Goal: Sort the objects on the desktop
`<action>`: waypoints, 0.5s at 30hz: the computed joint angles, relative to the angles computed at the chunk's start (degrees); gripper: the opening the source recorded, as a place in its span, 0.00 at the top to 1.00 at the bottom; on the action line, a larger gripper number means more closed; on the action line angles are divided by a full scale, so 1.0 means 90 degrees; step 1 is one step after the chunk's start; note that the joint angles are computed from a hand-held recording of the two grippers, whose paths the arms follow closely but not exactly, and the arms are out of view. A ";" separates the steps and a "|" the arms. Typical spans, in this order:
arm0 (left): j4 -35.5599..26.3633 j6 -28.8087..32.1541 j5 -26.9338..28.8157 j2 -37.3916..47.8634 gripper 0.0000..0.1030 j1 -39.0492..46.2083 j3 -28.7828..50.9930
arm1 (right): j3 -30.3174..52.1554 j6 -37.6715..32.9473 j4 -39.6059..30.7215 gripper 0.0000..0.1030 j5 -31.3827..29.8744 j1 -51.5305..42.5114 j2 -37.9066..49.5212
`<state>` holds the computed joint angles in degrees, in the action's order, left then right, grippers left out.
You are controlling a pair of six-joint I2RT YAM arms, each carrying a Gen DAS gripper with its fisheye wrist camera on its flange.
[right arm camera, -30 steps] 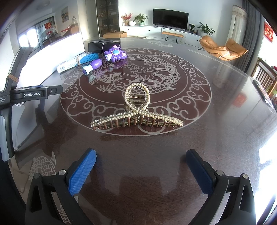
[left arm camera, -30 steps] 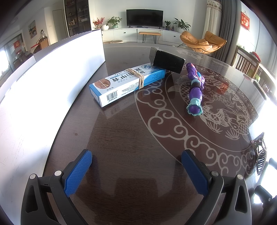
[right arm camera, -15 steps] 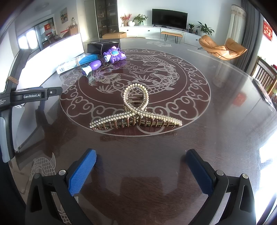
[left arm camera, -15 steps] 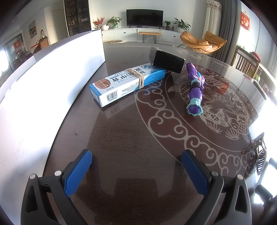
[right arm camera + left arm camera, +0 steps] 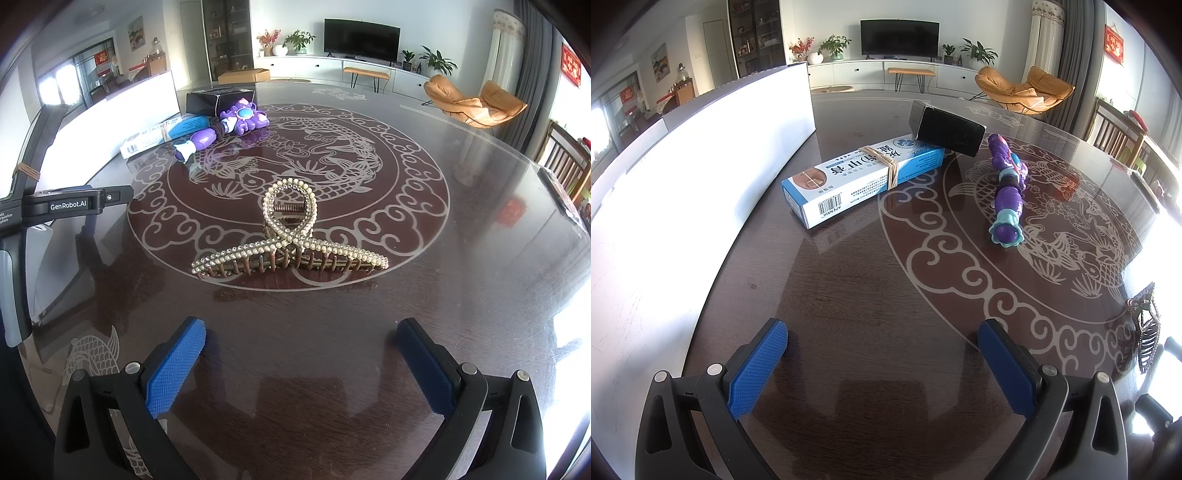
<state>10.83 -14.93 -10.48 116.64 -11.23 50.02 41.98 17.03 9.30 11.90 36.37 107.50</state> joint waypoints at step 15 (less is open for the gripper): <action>0.0007 0.0001 0.0000 0.0005 0.00 0.0000 -0.0001 | -0.0001 0.0030 -0.0012 0.00 0.0004 -0.0018 -0.0019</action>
